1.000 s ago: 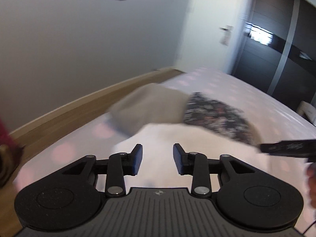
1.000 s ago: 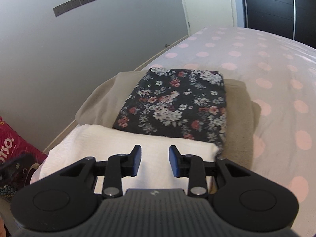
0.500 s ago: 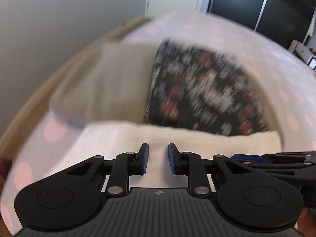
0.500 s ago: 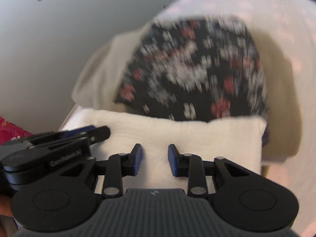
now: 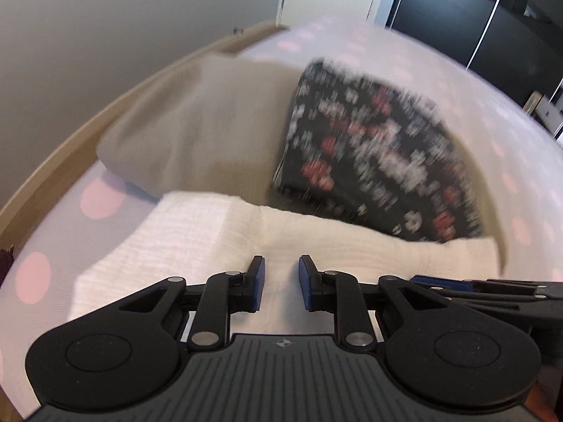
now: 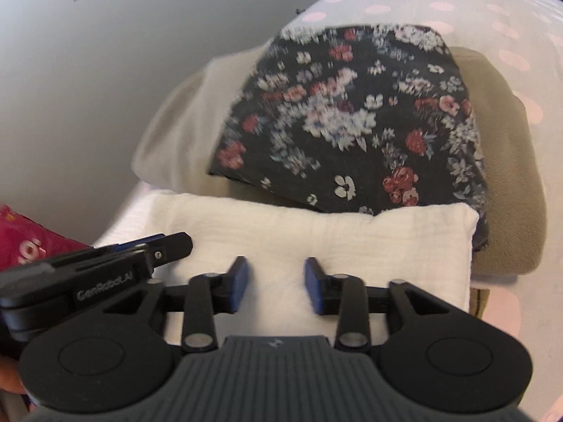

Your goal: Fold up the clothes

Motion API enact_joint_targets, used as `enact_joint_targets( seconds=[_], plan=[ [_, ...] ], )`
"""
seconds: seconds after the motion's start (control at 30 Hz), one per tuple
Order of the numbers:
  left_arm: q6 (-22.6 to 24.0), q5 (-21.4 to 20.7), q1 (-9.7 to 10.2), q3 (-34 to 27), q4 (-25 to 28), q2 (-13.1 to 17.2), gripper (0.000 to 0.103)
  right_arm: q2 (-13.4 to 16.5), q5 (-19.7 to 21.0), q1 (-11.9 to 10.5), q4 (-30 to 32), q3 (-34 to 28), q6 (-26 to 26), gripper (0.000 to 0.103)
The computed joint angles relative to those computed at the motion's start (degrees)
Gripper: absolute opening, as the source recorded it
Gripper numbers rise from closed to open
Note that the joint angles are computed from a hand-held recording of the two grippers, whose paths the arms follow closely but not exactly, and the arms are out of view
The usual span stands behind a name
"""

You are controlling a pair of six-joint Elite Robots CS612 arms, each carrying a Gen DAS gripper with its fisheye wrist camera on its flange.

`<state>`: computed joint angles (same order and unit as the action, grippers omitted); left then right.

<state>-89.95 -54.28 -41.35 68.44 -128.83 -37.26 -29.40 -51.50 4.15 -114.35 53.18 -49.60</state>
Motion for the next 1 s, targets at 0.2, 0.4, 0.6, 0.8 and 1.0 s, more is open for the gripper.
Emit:
enact_joint_targets(
  seconds=[0.2, 0.4, 0.6, 0.8, 1.0],
  plan=[
    [3.20, 1.82, -2.52, -2.06, 5.49, -1.19, 0.019, -5.17, -0.24, -1.58, -1.30, 6.43, -6.02, 0.047],
    [6.53, -3.83, -3.13, -4.71, 8.30, 0.82, 0.019, -5.99, -6.92, -1.49, -5.76, 10.02, -7.32, 0.047],
    [2.06, -8.07, -2.18, -0.09, 0.48, 1.15, 0.019, -2.77, -8.81, -1.41, -2.02, 6.74, -7.06, 0.047],
    [-0.95, -4.88, -3.51, 1.42, 1.50, -0.88, 0.019, -4.86, -5.23, -3.20, -1.70, 8.60, -10.09, 0.048],
    [-6.51, 0.09, -6.92, 5.90, 4.02, -4.53, 0.021, -8.16, -0.80, -6.70, 0.49, 12.21, -14.42, 0.050]
  ],
)
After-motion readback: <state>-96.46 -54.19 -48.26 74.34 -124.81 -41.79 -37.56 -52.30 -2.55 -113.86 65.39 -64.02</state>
